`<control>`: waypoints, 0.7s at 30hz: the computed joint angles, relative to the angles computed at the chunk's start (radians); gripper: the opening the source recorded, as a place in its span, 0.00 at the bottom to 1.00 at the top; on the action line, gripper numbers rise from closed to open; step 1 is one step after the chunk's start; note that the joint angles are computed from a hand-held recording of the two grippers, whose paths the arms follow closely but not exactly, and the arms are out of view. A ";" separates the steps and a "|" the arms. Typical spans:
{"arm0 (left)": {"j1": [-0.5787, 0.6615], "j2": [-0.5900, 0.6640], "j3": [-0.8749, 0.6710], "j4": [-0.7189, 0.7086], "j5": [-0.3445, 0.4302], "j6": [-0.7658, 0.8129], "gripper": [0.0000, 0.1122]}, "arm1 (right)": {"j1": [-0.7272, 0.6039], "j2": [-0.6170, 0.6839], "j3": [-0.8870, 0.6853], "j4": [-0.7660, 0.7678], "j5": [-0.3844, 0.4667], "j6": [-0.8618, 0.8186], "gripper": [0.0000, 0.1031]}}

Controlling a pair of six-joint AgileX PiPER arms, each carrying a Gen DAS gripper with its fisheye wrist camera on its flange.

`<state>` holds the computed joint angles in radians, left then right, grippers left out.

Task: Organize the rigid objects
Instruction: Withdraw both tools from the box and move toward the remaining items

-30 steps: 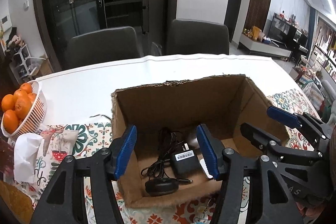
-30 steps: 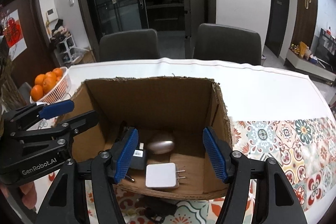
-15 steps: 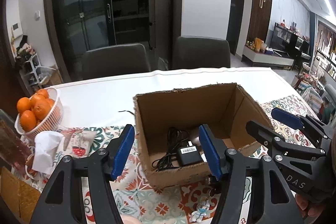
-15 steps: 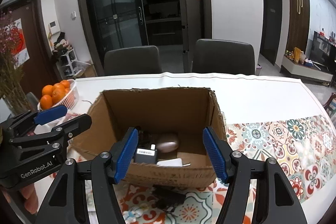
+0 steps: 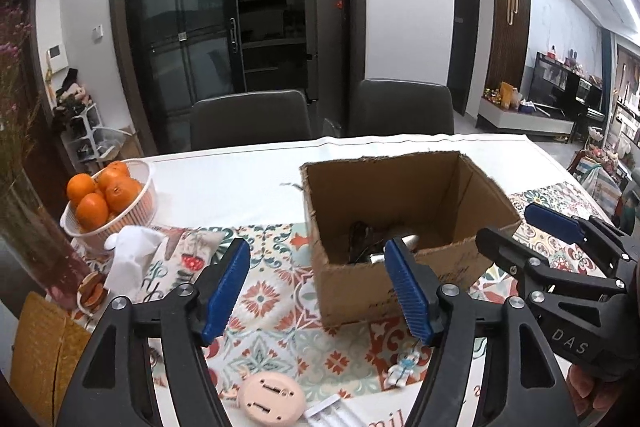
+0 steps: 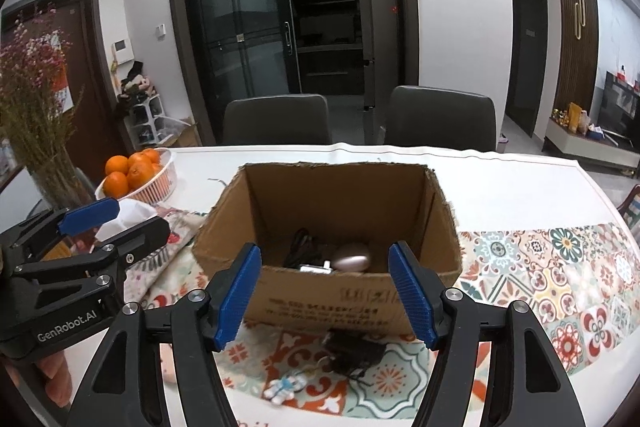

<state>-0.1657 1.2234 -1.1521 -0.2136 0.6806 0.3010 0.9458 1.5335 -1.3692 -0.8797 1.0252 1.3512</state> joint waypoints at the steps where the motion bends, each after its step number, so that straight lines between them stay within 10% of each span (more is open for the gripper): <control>1: 0.009 -0.011 0.013 -0.005 0.000 0.008 0.62 | 0.010 0.000 0.003 -0.007 0.007 0.011 0.65; 21: 0.224 -0.169 0.225 -0.214 0.038 0.278 0.68 | 0.188 0.037 0.049 -0.092 0.094 0.243 0.65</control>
